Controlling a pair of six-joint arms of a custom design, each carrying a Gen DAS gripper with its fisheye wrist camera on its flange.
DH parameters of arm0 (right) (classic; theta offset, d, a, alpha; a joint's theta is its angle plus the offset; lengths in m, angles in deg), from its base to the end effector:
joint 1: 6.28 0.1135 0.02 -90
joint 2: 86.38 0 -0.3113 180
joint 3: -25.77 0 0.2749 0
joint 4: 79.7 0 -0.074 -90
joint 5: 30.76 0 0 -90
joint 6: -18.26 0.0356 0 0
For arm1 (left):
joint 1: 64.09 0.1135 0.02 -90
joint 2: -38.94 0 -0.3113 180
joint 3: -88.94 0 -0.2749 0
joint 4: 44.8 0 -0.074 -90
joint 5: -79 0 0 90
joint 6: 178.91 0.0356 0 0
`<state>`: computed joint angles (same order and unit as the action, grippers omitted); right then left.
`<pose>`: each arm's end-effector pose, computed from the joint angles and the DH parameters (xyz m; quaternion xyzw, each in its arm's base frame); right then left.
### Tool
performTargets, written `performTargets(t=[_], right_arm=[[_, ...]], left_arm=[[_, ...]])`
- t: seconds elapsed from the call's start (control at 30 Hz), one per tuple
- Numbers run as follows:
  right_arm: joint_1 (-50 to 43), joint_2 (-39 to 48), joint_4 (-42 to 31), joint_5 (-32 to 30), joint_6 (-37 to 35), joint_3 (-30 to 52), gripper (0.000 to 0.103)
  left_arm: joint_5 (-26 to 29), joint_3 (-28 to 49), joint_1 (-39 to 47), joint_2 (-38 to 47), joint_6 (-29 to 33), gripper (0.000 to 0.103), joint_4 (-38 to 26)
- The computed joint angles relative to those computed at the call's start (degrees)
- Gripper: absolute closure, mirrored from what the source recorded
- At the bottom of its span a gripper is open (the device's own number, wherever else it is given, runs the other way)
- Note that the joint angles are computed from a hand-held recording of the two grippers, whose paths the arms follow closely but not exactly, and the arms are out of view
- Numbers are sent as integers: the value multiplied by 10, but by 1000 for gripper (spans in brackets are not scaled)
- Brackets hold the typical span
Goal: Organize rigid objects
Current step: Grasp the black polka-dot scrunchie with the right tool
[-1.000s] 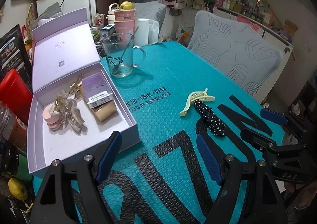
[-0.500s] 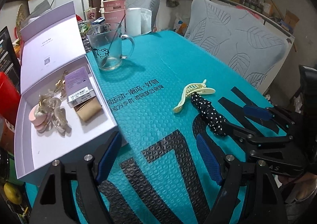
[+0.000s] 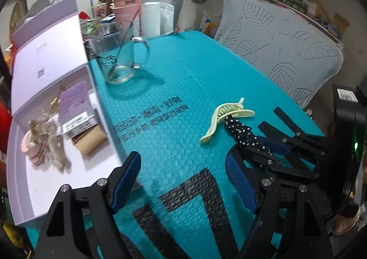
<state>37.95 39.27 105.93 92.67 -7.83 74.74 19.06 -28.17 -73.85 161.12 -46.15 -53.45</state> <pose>0.2275 0.1941 0.0009 0.2081 0.9227 -0.0388 0.3222 0.3572 -0.0795 0.0435 0.4639 0.8282 -0.1916 0.2495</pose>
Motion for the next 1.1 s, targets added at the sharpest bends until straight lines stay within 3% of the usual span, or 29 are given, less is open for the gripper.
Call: performTargets(t=[0.23, 0.57, 0.67, 0.9, 1.1], right_arm=[[16, -19, -47, 14, 72, -25, 83], [46, -29, -74, 33, 182, -70, 83], [43, -30, -76, 35, 188, -72, 83], [36, -30, -66, 33, 188, -77, 82], [31, -23, -55, 40, 181, -74, 74]], left_arm=[[30, 38, -38, 31, 6, 25, -45], [15, 61, -98, 65, -20, 25, -19], [-8, 80, -116, 87, -38, 25, -1], [12, 122, -130, 118, -39, 26, -33], [-2, 116, -137, 130, -45, 55, 23]])
